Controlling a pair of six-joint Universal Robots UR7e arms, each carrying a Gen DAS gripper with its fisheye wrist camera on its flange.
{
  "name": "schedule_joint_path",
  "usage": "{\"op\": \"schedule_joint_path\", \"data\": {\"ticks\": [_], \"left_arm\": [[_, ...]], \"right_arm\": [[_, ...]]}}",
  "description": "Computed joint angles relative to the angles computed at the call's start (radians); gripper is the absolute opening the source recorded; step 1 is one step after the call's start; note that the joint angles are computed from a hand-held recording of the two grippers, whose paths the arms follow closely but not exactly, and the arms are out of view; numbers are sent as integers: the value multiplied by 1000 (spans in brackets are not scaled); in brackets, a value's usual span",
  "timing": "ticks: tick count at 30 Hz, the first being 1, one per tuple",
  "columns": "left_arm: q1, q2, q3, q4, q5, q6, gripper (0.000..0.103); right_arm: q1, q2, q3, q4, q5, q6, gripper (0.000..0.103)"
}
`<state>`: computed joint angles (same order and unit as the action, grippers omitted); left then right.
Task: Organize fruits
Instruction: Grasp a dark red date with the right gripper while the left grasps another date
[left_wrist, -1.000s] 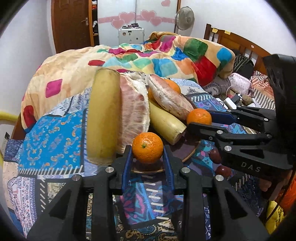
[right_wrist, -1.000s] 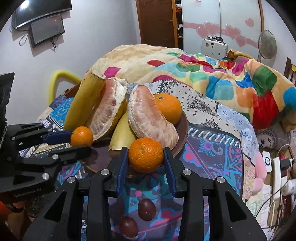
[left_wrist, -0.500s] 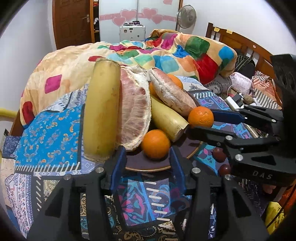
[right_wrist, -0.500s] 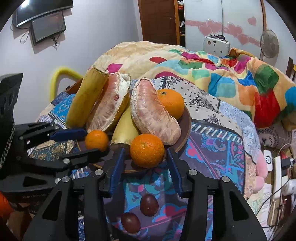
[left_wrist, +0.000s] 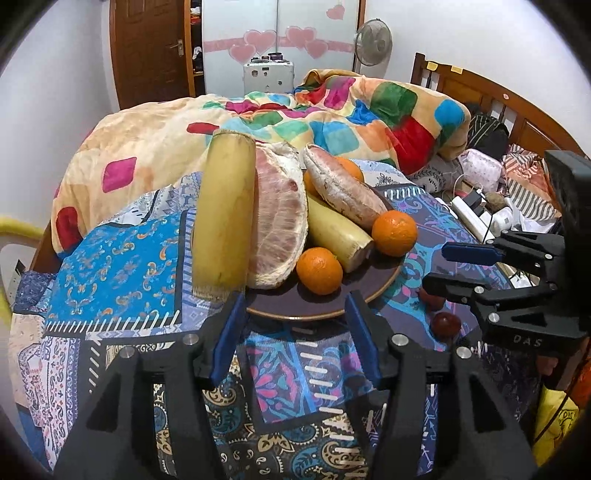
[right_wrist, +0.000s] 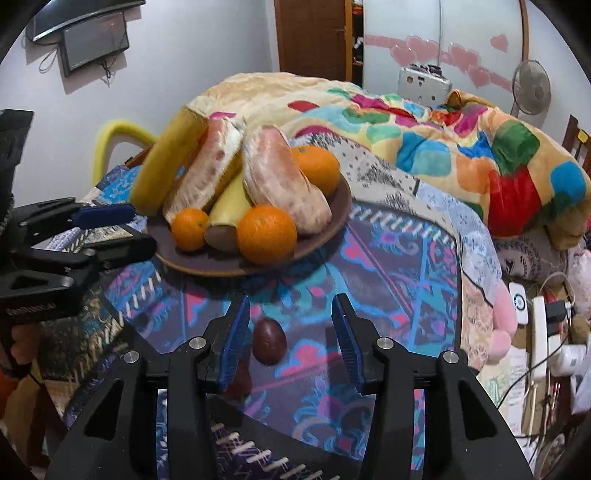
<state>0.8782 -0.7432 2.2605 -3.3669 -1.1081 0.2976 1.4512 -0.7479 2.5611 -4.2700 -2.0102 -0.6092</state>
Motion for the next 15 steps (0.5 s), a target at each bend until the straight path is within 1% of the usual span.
{"op": "schedule_joint_path", "data": {"ticks": [1, 4, 8, 9, 10, 11, 12, 13, 15], "left_arm": [[0, 4, -1, -1, 2, 3, 56], [2, 15, -2, -7, 12, 10, 56], [12, 25, -10, 4, 12, 3, 56], [14, 26, -10, 4, 11, 3, 56], [16, 25, -10, 4, 10, 2, 56], [16, 24, -10, 4, 8, 2, 56], [15, 23, -8, 2, 8, 1, 56], [15, 21, -6, -1, 7, 3, 56], [10, 17, 2, -8, 5, 5, 56]], "right_arm": [[-8, -4, 1, 14, 4, 3, 36], [-26, -18, 9, 40, 33, 10, 36], [-22, -11, 4, 64, 41, 1, 33], [-20, -6, 2, 70, 41, -5, 31], [-18, -3, 1, 73, 44, -10, 25], [-17, -1, 1, 78, 48, -12, 22], [-17, -6, 3, 92, 59, -11, 15], [-17, -10, 5, 101, 66, -9, 13], [-11, -5, 3, 95, 58, -9, 13]]}}
